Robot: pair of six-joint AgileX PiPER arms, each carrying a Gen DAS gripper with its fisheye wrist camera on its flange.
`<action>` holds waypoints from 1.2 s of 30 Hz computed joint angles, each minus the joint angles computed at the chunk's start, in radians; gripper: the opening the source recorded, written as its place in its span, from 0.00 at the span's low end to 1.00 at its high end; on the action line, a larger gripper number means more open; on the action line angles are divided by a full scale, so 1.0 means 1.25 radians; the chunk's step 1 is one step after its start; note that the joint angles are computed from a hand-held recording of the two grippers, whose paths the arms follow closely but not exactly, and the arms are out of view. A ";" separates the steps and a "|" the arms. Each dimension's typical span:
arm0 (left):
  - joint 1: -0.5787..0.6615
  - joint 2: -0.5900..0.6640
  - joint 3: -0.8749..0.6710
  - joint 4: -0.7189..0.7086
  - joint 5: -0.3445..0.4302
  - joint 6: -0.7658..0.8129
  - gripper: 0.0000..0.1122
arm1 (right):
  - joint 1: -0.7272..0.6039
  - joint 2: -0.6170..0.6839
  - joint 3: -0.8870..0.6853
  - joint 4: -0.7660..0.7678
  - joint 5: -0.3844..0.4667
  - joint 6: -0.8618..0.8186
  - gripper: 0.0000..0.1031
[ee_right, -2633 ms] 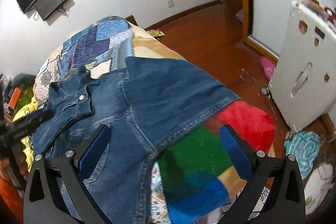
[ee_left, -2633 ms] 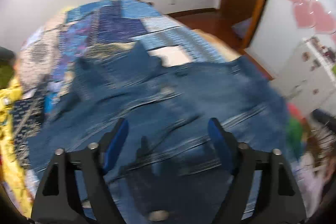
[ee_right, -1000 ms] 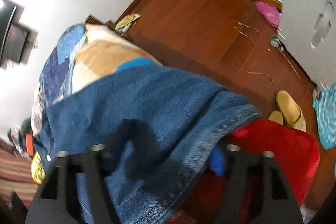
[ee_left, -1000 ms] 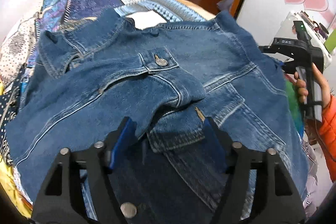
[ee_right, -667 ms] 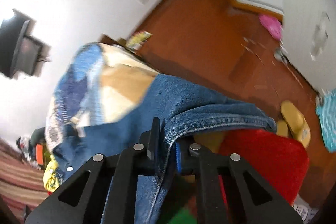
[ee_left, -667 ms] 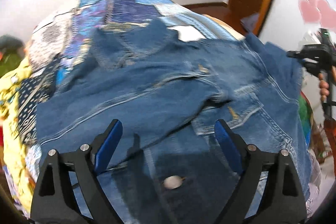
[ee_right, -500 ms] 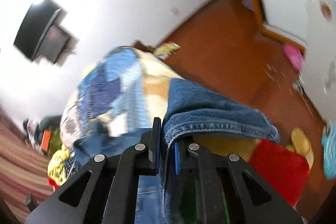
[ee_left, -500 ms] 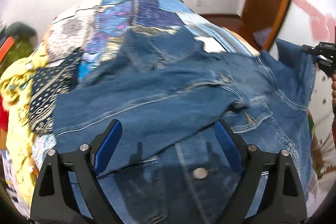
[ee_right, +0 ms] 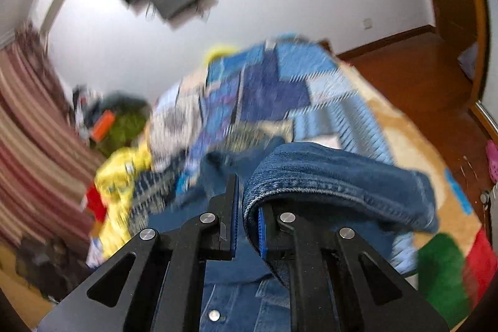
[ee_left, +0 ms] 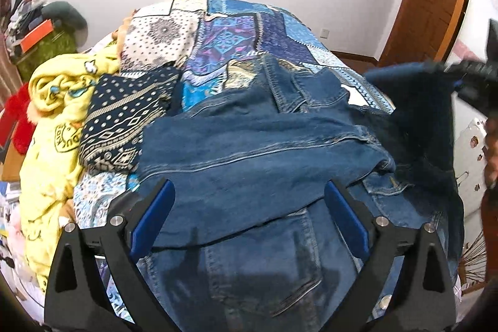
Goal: Fold large clothes
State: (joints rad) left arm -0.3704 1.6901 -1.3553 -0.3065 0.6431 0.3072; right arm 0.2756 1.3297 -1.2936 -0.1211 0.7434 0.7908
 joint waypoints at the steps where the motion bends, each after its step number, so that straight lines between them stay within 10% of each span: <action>1: 0.006 -0.002 0.006 -0.005 -0.001 0.006 0.87 | 0.016 0.028 -0.008 -0.002 0.003 0.003 0.09; 12: 0.044 -0.016 0.051 -0.044 0.018 0.034 0.87 | 0.103 0.169 0.066 0.098 0.002 -0.012 0.14; 20: -0.072 -0.004 -0.028 0.058 0.026 -0.058 0.87 | 0.092 0.051 0.141 0.143 0.045 -0.101 0.47; 36: -0.371 0.373 -0.598 0.195 0.277 -0.140 0.87 | 0.009 -0.252 0.344 -0.108 0.115 0.054 0.55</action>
State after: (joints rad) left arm -0.8337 2.1561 -2.1029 -0.0622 0.9897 0.1323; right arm 0.2868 1.0150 -0.8631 -0.2558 0.8870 0.8583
